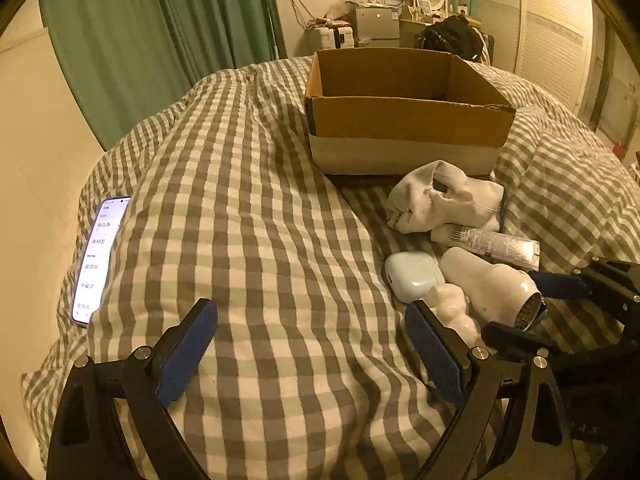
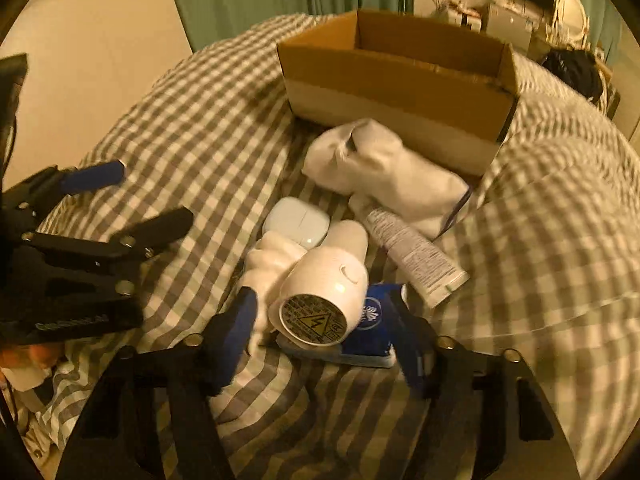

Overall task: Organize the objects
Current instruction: 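Grasp the white figurine with the left gripper while the right gripper grasps the white device, then lower the figurine and white device into the box and open both grippers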

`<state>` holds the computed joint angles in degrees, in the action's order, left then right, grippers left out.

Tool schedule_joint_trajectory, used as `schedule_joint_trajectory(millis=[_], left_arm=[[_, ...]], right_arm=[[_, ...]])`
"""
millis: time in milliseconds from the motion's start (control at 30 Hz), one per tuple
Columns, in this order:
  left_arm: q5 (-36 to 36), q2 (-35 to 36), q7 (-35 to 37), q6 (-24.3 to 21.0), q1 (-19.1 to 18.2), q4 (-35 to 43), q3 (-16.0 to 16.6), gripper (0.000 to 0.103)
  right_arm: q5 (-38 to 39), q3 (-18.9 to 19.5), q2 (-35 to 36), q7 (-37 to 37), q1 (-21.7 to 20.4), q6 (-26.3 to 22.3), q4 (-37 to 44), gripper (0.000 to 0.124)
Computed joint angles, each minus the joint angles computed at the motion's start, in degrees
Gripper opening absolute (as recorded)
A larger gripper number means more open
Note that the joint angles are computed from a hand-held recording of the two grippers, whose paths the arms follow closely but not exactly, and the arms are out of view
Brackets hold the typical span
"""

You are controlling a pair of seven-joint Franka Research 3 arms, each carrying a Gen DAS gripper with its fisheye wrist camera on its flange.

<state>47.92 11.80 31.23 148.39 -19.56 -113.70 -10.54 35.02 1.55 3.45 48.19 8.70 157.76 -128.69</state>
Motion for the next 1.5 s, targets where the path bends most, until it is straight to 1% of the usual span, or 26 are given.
schedule_joint_trajectory(millis=[33,67,133,200,233,333,367,400,467,533,633,667,733,767,800,833,933,1033,1167,1333,1433,1500], left_arm=[[-0.3,0.3,0.3,-0.4,0.0,0.4,-0.1,0.097],[-0.8,0.5,0.7,-0.7,0.0,0.8,-0.2,0.097],[-1.9,0.9,1.6,-0.7,0.0,1.1,-0.3,0.097],[-3.6,1.3,3.1,-0.5,0.1,1.5,-0.7,0.097],[-4.6,1.6,4.1,-0.4,0.1,1.9,-0.9,0.097],[-7.1,2.8,6.7,1.0,-0.2,2.9,-1.4,0.097],[-8.1,3.3,7.7,1.5,-0.4,3.4,-1.6,0.097],[-9.1,4.2,9.0,1.9,-0.6,4.1,-1.8,0.097],[-10.8,5.9,11.4,1.4,-1.2,5.8,-2.1,0.097],[-13.0,7.5,14.5,1.4,-1.4,7.0,-2.5,0.097],[-16.5,10.0,18.8,1.4,-1.6,8.9,-2.9,0.096],[-18.0,10.9,20.3,1.0,-1.6,9.7,-3.1,0.093],[-20.4,12.5,22.7,-0.2,-1.6,10.9,-3.3,0.075],[-22.1,12.8,24.0,0.5,-1.2,10.8,-3.7,0.071],[-24.1,12.8,25.6,1.9,-0.3,10.2,-4.3,0.059],[-25.0,12.7,26.1,2.4,-0.3,9.9,-4.2,0.057],[-25.9,11.9,25.9,2.5,-1.0,9.2,-3.3,0.056],[-25.6,10.4,24.7,2.7,-1.6,7.9,-2.5,0.056],[-23.7,7.2,22.8,3.7,-2.3,5.6,-1.8,0.056],[-21.3,2.6,20.8,6.3,-1.8,1.9,-1.6,0.056],[-19.2,-0.6,18.7,8.1,-1.6,-0.1,-1.5,0.056],[-18.1,-2.4,17.5,8.9,-1.4,-1.3,-1.7,0.056]], right_arm=[[0.3,0.0,0.2,-0.2,0.0,-0.2,0.3,0.053],[0.7,0.1,0.3,-0.5,0.0,0.2,0.3,0.051],[2.0,0.3,0.0,-1.3,0.0,1.4,-0.2,0.051],[5.6,0.5,-1.3,-4.1,-0.1,3.0,-1.2,0.05],[9.6,0.6,-2.4,-7.3,-0.1,4.3,-1.9,0.049],[12.9,0.1,-4.6,-10.2,0.6,7.8,-3.2,0.049],[12.0,0.0,-5.1,-9.7,0.9,9.6,-3.6,0.049],[9.3,0.0,-5.4,-8.0,1.0,11.8,-4.3,0.049],[7.0,-0.5,-6.1,-6.3,1.3,13.9,-5.0,0.048],[7.9,-1.4,-6.5,-6.8,1.6,13.2,-4.8,0.048],[8.0,-1.6,-6.0,-6.4,1.9,13.6,-4.8,0.048],[8.1,-1.6,-5.7,-6.3,2.0,13.6,-4.7,0.048],[8.5,-1.7,-5.4,-6.8,1.9,13.1,-4.4,0.048],[9.0,-1.7,-5.2,-7.2,2.0,13.2,-4.2,0.048],[9.2,-1.6,-5.2,-7.5,1.9,13.1,-4.2,0.048],[9.4,-1.7,-5.2,-7.6,1.8,12.9,-4.1,0.048],[9.2,-1.9,-6.1,-7.4,1.4,12.2,-4.8,0.048],[7.7,-1.7,-6.6,-6.0,1.5,12.6,-5.2,0.048],[8.2,-2.1,-7.7,-6.7,2.0,13.2,-5.9,0.048],[9.6,-2.7,-9.9,-8.6,3.2,14.5,-7.1,0.047],[8.9,-2.9,-11.8,-8.4,4.1,15.8,-8.3,0.046],[7.1,-2.7,-13.4,-7.1,4.3,17.1,-9.2,0.046]])
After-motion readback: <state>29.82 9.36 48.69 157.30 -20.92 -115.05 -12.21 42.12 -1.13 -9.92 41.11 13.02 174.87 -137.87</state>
